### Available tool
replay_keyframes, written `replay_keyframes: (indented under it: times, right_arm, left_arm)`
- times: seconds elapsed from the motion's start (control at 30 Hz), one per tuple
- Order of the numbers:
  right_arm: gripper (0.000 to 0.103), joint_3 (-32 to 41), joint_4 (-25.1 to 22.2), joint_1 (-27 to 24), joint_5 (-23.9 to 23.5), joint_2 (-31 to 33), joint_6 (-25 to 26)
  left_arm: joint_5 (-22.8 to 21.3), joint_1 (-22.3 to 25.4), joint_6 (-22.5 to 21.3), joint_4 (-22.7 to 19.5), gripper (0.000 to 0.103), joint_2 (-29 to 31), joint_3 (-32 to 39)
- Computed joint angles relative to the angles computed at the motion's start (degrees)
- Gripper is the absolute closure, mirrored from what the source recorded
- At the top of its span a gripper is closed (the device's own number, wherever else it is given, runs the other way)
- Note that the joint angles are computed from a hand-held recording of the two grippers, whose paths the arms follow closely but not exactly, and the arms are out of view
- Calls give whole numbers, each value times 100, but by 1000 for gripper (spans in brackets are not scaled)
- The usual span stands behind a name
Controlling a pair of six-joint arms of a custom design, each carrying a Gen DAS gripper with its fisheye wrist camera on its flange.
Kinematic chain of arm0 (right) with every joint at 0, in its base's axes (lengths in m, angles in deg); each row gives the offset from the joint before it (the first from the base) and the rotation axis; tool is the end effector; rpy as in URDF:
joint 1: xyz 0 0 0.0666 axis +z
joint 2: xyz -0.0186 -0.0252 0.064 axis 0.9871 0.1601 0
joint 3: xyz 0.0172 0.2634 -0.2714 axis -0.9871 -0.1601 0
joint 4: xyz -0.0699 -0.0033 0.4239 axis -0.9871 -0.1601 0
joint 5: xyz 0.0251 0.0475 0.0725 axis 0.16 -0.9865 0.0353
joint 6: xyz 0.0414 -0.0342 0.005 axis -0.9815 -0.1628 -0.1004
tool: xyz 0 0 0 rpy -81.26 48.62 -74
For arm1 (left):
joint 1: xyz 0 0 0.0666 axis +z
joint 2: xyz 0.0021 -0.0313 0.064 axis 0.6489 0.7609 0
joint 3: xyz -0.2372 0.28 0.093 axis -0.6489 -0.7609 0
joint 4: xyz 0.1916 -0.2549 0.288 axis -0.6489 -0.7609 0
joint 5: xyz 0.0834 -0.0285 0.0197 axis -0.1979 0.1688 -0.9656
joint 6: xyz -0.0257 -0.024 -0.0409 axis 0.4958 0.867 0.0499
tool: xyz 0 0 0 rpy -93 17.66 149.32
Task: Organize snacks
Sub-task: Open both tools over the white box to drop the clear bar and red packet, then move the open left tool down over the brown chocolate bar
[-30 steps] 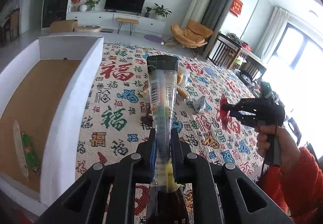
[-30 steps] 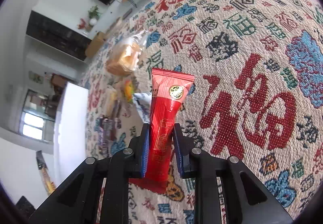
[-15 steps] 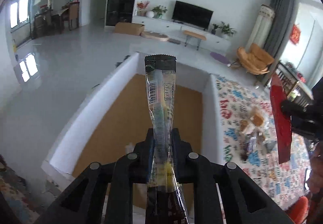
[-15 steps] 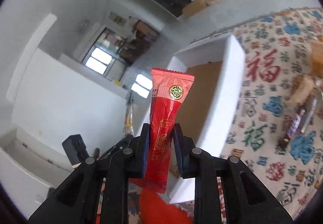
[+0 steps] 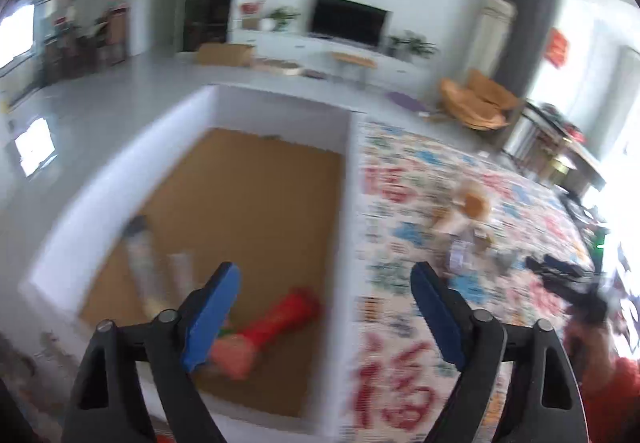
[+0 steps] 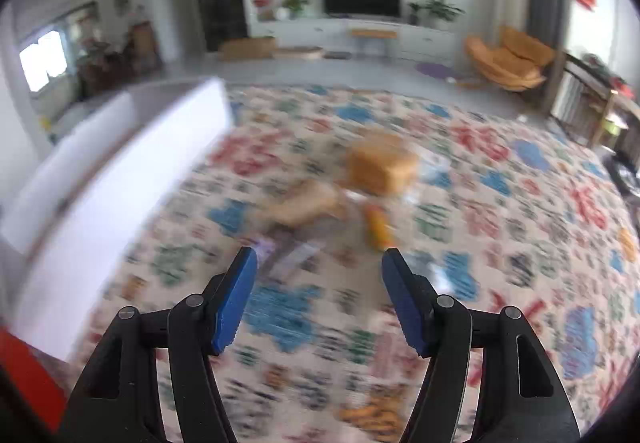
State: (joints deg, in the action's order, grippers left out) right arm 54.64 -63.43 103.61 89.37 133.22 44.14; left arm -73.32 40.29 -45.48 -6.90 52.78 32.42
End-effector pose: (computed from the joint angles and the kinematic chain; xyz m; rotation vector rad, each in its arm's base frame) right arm 0.4478 0.1846 0.5117 -0.2999 2.4237 0.1218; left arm 0.3496 -0.0051 0.5632 -0.1893 2.3078 -0.2216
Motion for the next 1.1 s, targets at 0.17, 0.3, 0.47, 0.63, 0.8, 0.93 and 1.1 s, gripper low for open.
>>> replay_keyframes:
  times: [0.17, 0.3, 0.47, 0.63, 0.8, 0.93, 1.1]
  right_arm:
    - [35, -1087, 152, -1177, 549, -541, -109]
    - [35, -1236, 212, -1701, 518, -533, -153]
    - [27, -1378, 365, -1963, 126, -510, -240]
    - [19, -1327, 348, -1914, 133, -424, -148]
    - [19, -1329, 350, -1910, 93, -432, -187]
    - [19, -1327, 347, -1910, 91, -433, -189]
    - [19, -1325, 345, -1911, 92, -433, -189]
  left_arm:
    - [-101, -1366, 341, 365, 1, 521, -47]
    - [-448, -1943, 549, 483, 1, 1148, -139]
    - [-1330, -2131, 105, 758, 2, 1568, -229]
    - [-1306, -1909, -151, 800, 2, 1560, -443]
    - [-1487, -1980, -94, 889, 1, 1666, -480]
    - [-1383, -1943, -33, 874, 0, 1725, -428]
    - [-1387, -1942, -43, 873, 0, 1731, -425]
